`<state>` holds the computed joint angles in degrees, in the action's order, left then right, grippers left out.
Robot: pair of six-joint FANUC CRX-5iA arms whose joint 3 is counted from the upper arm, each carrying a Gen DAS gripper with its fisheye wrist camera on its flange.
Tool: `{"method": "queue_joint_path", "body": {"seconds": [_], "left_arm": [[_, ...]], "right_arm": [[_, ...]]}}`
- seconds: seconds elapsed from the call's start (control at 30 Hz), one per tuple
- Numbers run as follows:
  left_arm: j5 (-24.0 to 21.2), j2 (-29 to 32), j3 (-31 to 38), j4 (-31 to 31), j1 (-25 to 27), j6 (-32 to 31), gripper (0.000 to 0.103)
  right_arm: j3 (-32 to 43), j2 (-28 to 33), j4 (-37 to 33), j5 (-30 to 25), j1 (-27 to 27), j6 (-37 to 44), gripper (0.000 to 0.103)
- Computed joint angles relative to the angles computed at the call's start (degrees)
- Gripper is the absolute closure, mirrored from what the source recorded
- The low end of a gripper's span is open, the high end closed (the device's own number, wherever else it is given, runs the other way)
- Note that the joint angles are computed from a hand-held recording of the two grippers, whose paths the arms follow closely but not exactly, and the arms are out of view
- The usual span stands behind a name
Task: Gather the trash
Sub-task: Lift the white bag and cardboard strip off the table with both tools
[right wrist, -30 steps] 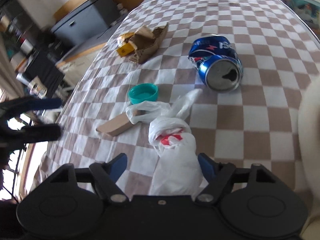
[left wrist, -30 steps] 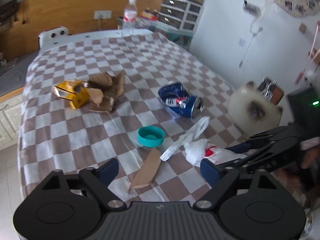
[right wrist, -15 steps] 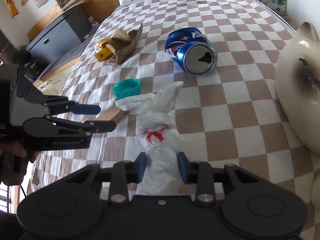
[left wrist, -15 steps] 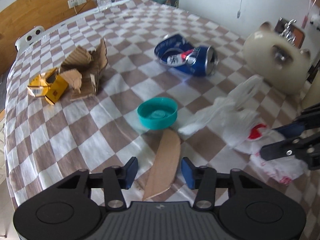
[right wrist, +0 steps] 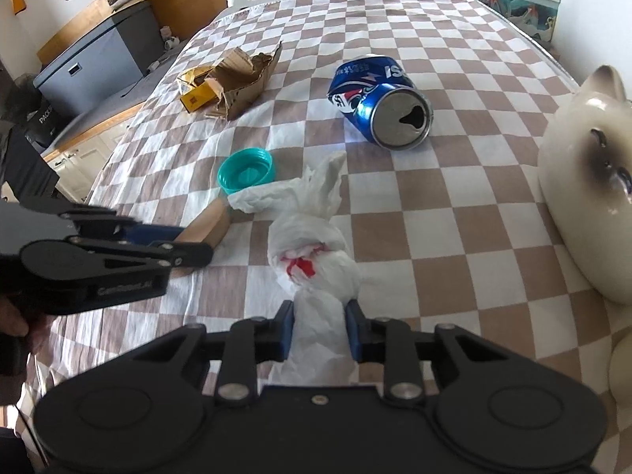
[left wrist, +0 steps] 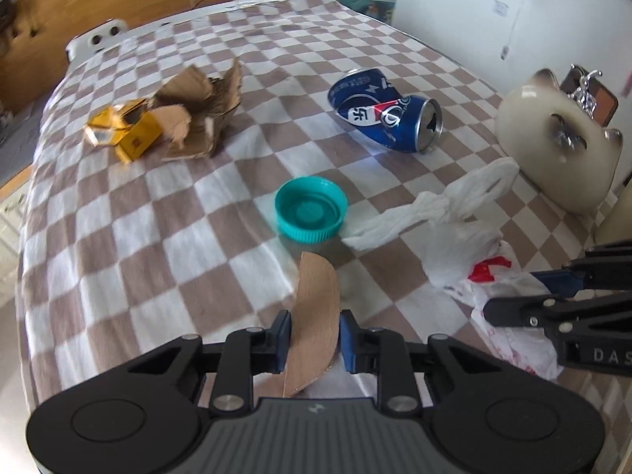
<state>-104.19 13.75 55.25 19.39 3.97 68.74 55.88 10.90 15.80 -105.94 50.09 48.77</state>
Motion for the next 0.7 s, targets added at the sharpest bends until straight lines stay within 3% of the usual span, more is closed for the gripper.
{"method": "queue_joint_path", "body": {"seconds": [0.2,0.47,0.7], "left_arm": [[1.8,-5.2,-4.6,1.4,2.4,3.2,0.076],[3.6,-10.6,-7.6,2.8,6.9,7.1,0.077],[3.5,-13.5,-8.5,5.7,11.9,6.6,0.077]], "right_arm": [[-2.1,-1.8,4.2,1.4,2.9,-1.6,0.077],[0.5,-0.7,12.1,0.7,8.1,-1.3,0.077],[2.9,0.6,17.3,-0.2,12.8,-2.1,0.077]]}}
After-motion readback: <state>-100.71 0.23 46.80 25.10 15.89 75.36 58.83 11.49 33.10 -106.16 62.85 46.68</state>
